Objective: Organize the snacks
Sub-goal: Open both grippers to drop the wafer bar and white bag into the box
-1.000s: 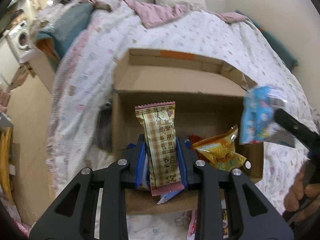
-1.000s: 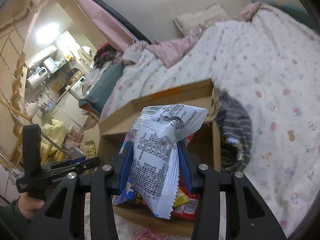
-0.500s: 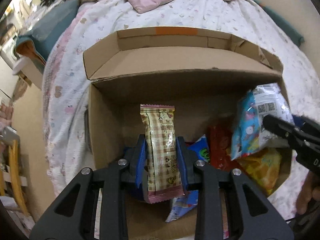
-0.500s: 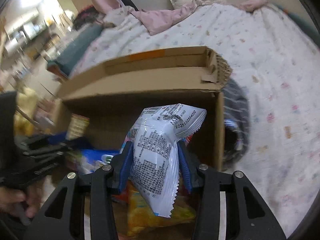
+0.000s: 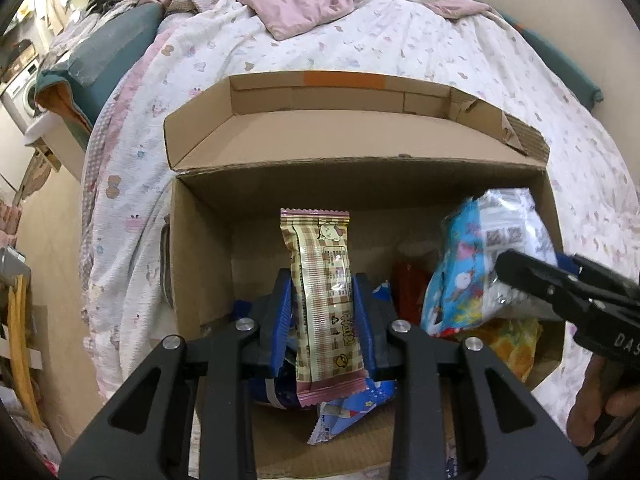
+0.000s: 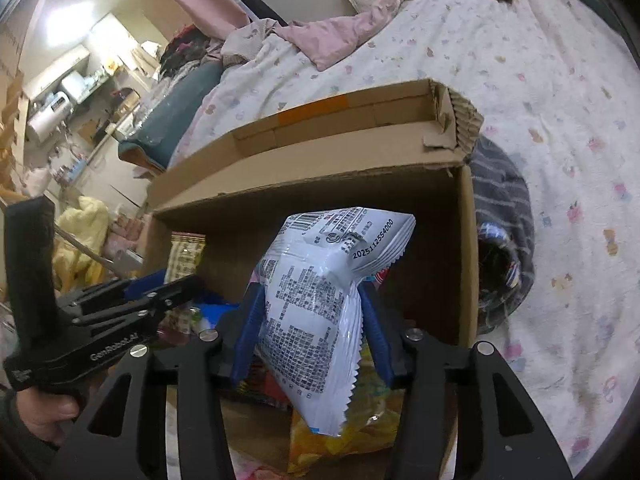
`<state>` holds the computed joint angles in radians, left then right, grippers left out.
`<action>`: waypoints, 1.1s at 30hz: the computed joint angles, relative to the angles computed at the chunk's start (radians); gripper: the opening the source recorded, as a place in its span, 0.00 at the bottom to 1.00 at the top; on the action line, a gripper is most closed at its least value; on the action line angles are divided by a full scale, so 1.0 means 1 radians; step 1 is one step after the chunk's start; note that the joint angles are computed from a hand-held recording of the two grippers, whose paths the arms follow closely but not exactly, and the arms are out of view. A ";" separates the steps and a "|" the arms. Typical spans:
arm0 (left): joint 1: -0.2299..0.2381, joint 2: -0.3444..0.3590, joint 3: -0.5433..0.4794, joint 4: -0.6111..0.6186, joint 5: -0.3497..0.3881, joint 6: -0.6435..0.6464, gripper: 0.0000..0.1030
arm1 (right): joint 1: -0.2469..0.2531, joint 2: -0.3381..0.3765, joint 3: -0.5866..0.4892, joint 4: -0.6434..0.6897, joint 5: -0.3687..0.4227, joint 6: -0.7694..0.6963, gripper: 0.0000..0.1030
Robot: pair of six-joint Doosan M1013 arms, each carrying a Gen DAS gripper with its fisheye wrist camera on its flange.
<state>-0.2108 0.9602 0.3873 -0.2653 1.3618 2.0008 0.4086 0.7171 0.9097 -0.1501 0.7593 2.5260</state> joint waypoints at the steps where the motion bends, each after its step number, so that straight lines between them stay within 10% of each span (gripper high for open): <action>1: 0.001 0.001 -0.002 -0.008 0.003 -0.003 0.25 | 0.000 -0.003 0.006 -0.001 -0.010 0.009 0.55; 5: 0.002 -0.003 0.006 -0.019 0.001 0.019 0.31 | 0.000 -0.008 0.015 -0.025 -0.025 0.028 0.70; 11: 0.006 -0.061 0.103 -0.050 -0.089 0.060 0.75 | -0.003 -0.038 0.068 -0.087 -0.120 0.133 0.93; 33: 0.010 -0.070 0.122 -0.030 -0.116 0.036 0.76 | 0.005 -0.033 0.039 -0.084 -0.086 0.089 0.93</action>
<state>-0.2007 0.8903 0.5091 -0.2956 1.2458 2.0368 0.4134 0.6842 0.9491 -0.2337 0.6737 2.6146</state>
